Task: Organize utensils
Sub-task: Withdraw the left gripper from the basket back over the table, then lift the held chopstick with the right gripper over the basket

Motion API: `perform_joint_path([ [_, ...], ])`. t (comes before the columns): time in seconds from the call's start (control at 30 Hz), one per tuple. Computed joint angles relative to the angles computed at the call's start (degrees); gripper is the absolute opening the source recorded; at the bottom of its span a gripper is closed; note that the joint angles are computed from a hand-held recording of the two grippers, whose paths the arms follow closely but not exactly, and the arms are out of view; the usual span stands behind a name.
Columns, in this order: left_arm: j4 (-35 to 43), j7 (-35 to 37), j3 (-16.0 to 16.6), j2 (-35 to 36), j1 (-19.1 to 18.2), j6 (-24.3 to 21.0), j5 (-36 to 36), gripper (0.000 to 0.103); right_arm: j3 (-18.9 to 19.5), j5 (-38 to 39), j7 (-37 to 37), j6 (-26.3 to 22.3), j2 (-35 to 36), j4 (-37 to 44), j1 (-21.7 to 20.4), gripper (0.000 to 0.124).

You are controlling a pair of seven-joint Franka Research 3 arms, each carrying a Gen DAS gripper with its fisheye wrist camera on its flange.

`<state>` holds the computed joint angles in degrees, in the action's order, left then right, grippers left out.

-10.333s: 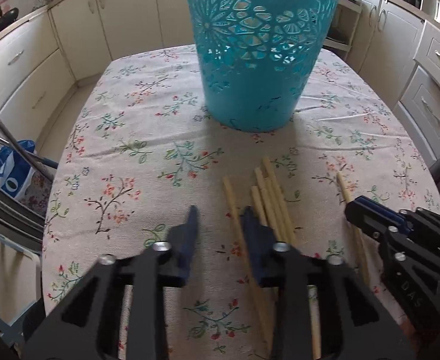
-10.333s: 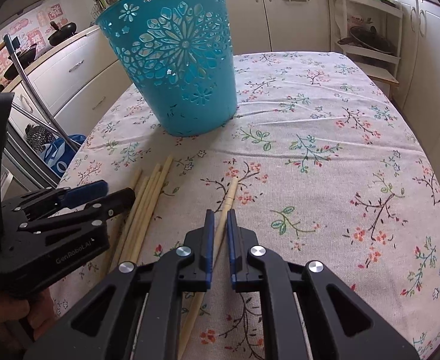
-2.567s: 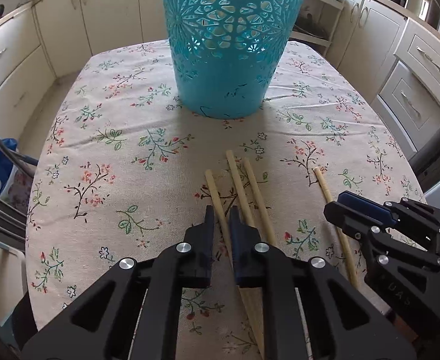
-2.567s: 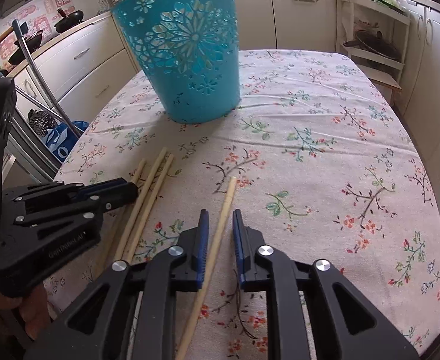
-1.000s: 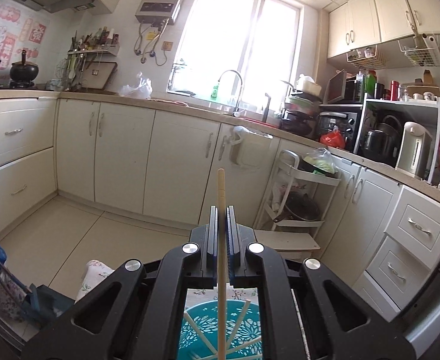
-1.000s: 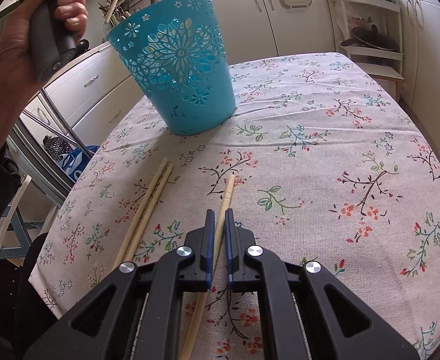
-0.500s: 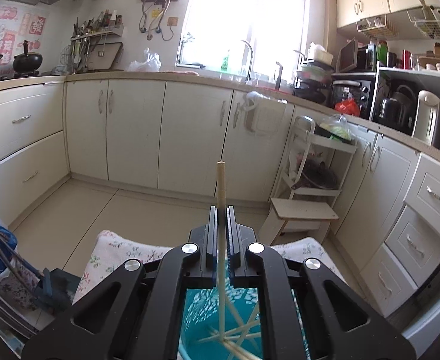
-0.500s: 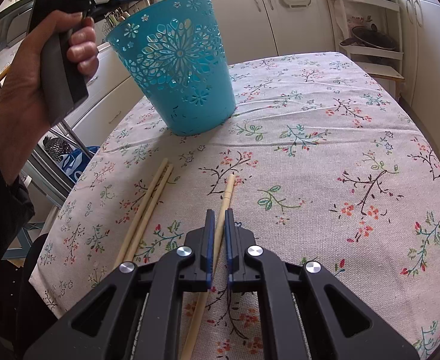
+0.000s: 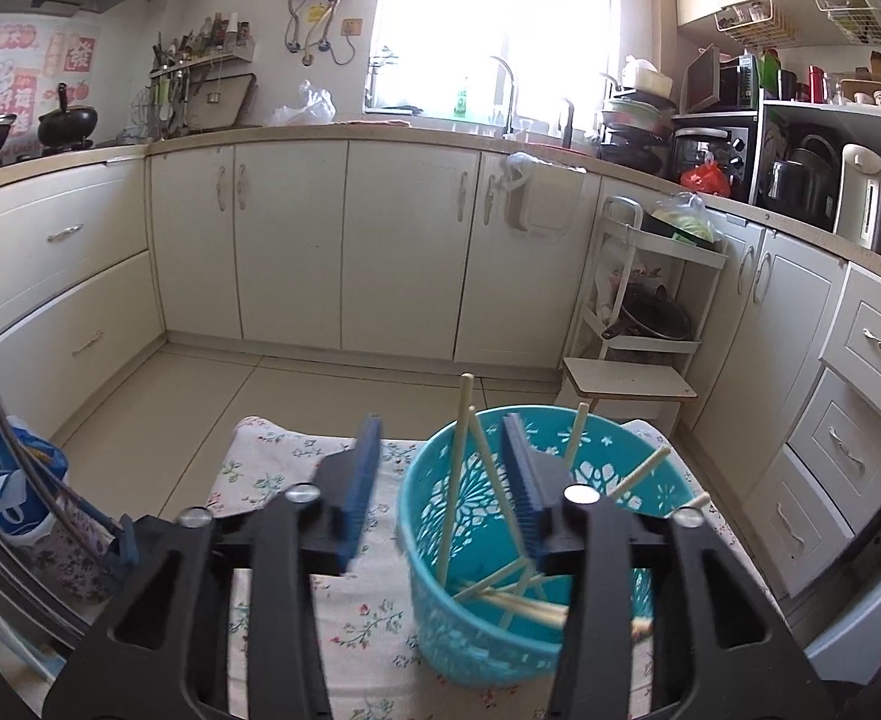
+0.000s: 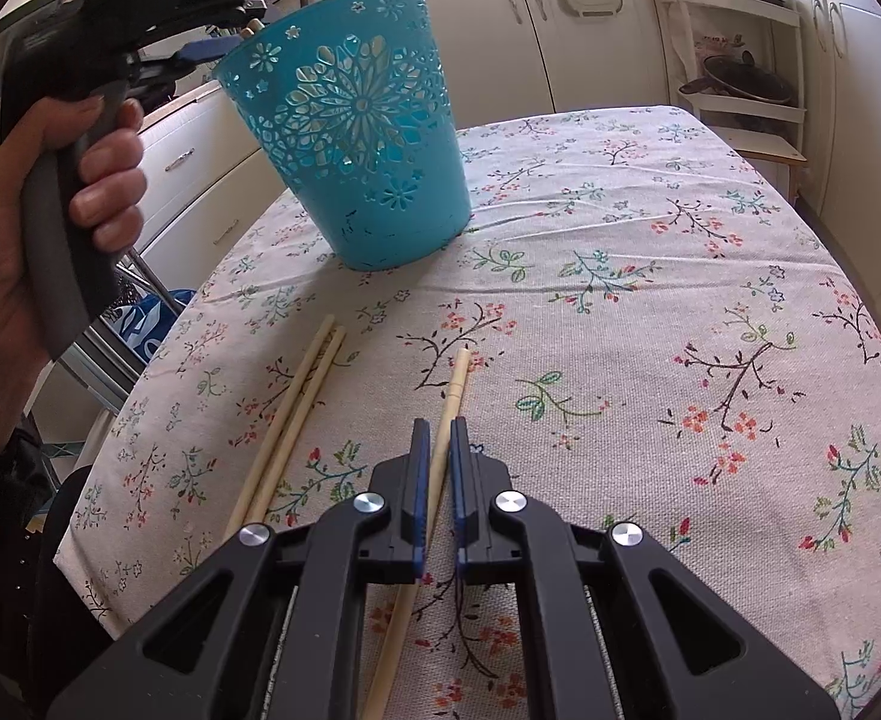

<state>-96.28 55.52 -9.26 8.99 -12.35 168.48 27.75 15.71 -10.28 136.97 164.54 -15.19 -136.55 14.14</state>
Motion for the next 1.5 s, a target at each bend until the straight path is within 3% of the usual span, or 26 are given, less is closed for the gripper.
perform_joint_path([
  [0.17,-7.78,-5.51,1.13,-6.29,0.71,1.84,5.13,0.066,-0.25,0.30,-0.28,-0.32,0.09,0.15,0.39,0.008],
  [0.33,-16.95,-10.68,0.32,-13.17,4.34,3.27,8.57,0.085,-1.47,3.62,-2.29,-3.57,-0.78,0.69,2.06,0.012],
  [0.53,-23.33,-3.60,0.29,-14.97,5.41,-0.25,-2.36,0.085,0.27,-0.28,-1.27,-8.11,-2.06,1.27,1.18,0.014],
  [0.7,-23.40,0.23,-0.51,-13.34,5.29,-3.49,-5.42,0.086,-0.55,0.47,-2.58,-11.04,-1.27,3.14,2.33,0.022],
  [0.87,-22.82,1.37,-1.07,-11.58,4.83,-5.50,-6.34,0.088,-0.58,-1.91,-2.03,-13.97,0.05,5.37,2.60,0.022],
  [0.93,-21.77,4.26,-1.05,-10.76,4.28,-8.40,-9.84,0.091,-0.65,-2.99,-1.58,-14.94,0.62,6.21,2.70,0.022],
  [1.03,-21.66,5.83,-0.91,-10.49,4.21,-8.79,-11.85,0.092,-0.92,-4.66,-0.85,-16.20,1.72,7.66,2.94,0.022],
  [1.13,-21.50,6.25,-0.97,-10.33,4.17,-9.20,-12.01,0.093,-1.24,-6.36,-0.14,-17.55,2.69,8.94,3.28,0.018],
  [1.2,-21.21,6.25,-1.01,-10.16,4.14,-9.62,-11.74,0.094,-1.01,-8.80,-0.23,-20.35,3.18,10.22,3.56,0.008],
  [1.4,-20.23,6.84,-1.10,-9.66,3.99,-11.22,-11.94,0.095,-3.77,-2.77,-6.04,-22.21,2.02,9.86,5.64,0.008],
  [1.5,-19.78,7.09,-1.18,-9.45,3.88,-12.02,-11.68,0.095,-2.40,-5.94,-6.26,-24.21,2.50,10.85,5.11,0.008],
])
